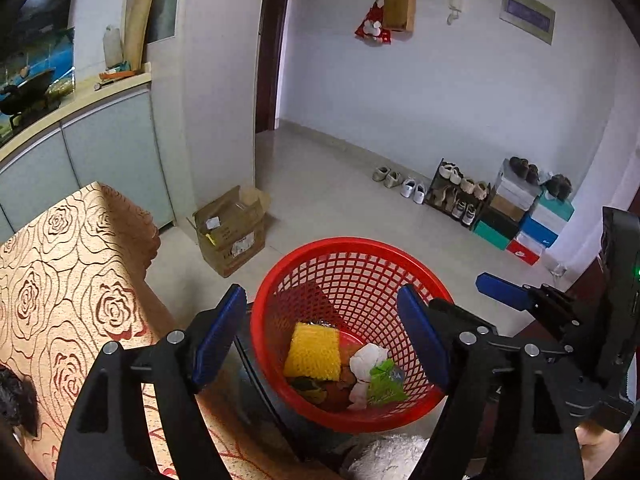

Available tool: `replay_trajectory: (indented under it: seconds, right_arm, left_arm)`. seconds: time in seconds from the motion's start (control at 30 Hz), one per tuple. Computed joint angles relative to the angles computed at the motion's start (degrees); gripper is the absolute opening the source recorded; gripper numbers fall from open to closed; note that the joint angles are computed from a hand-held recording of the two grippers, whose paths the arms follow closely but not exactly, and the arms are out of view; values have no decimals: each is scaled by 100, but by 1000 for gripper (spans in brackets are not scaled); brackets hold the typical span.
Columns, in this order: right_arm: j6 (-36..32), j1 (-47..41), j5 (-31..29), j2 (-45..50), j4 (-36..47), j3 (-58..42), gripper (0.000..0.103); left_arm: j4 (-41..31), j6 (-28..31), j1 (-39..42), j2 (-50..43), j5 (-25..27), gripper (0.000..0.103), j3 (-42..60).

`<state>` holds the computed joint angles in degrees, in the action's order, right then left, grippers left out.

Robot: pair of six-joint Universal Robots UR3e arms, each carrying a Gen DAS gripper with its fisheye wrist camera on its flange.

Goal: Collect trash
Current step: 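Carry the yellow net and green packet to the red basket and release both, then move both open tools back over the table toward the clear plastic bag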

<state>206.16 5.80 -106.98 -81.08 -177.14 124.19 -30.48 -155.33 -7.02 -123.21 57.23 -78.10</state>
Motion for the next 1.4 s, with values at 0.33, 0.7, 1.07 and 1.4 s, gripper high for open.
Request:
replay_trajectory:
  seconds: [0.33,0.7,1.07,1.4]
  right_arm:
    - [148,436,-462,-174,-31,-49,66]
    - [214,1269,-753,321,107,-962,72]
    - [17,2105,-674,1325,716,-2667,74]
    - [-135,2654,-494,2251,1324,-4176,77]
  left_arm:
    - [988,28,545,909,-51,76,-1300]
    - [1221,186,1991,2183,-599,80,-2677]
    - [1100,291,3684,2789,-942,82,-3297]
    - [1247,426,4985,2767,-970,83,-3360]
